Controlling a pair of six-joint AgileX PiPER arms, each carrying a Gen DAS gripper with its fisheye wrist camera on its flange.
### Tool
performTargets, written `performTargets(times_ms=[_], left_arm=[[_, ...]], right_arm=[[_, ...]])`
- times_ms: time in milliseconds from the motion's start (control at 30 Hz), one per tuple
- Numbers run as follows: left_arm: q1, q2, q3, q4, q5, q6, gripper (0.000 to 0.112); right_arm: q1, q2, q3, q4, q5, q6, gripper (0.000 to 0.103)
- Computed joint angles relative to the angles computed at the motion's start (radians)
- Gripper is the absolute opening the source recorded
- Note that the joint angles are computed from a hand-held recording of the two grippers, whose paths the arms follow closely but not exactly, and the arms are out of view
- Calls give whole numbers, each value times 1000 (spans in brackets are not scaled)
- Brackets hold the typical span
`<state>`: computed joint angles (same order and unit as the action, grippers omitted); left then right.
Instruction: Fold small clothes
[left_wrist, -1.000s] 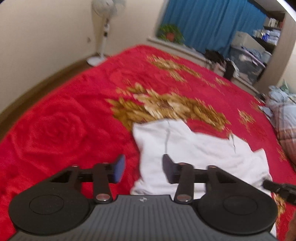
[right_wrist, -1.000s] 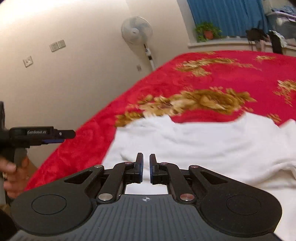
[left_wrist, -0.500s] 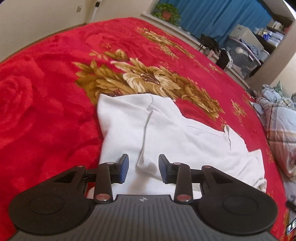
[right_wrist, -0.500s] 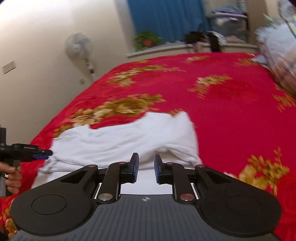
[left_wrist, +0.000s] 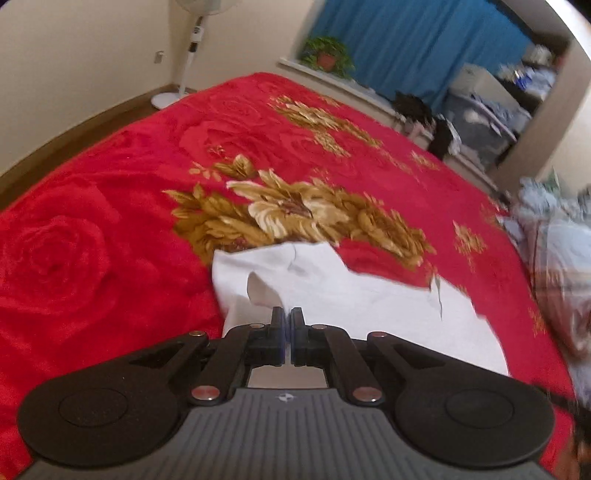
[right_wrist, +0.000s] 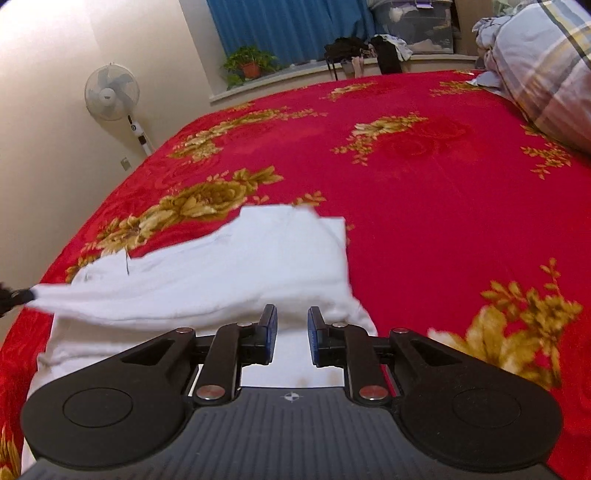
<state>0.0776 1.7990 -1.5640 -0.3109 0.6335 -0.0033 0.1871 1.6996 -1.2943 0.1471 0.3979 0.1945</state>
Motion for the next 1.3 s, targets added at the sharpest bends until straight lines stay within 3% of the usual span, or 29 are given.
performTargets(times_ms=[100,200,267,333,433,633,667,767,867,1000,1167,1300], left_arm=[[-31,-36,37,136,-53,-24,24],[-23,-17,40,77,-68,21,26],[-12,10,32,19,-47,64,26],[-13,65,-2,30,0,59,26],[-15,148,-70,71,97,29,26],[-17,131,-2,65,20,63,30],[-27,135,0,105,31,36,30],[-44,125,24,190,29,-2,35],[-38,23,93,162,-3,10,35],[-46,-162,203,167,-19,10,35],[-59,-455,407,123,-37,49,37],[-41,-697,591,67,0,70,37]], right_arm=[[-4,67,-55,19,-27,26,18],[-9,148,-115,0,-28,66,18],[-3,201,-171,-135,46,182,18],[-10,245,-229,-188,182,231,15],[-23,224,-229,-153,221,245,17],[-7,182,-166,-186,31,219,21],[-10,195,-171,-179,24,215,21],[-11,257,-231,-226,121,252,21],[-4,210,-198,-250,132,299,21],[14,46,-80,-264,88,289,22],[49,-213,58,-315,100,308,22],[90,-451,188,-354,151,328,22]])
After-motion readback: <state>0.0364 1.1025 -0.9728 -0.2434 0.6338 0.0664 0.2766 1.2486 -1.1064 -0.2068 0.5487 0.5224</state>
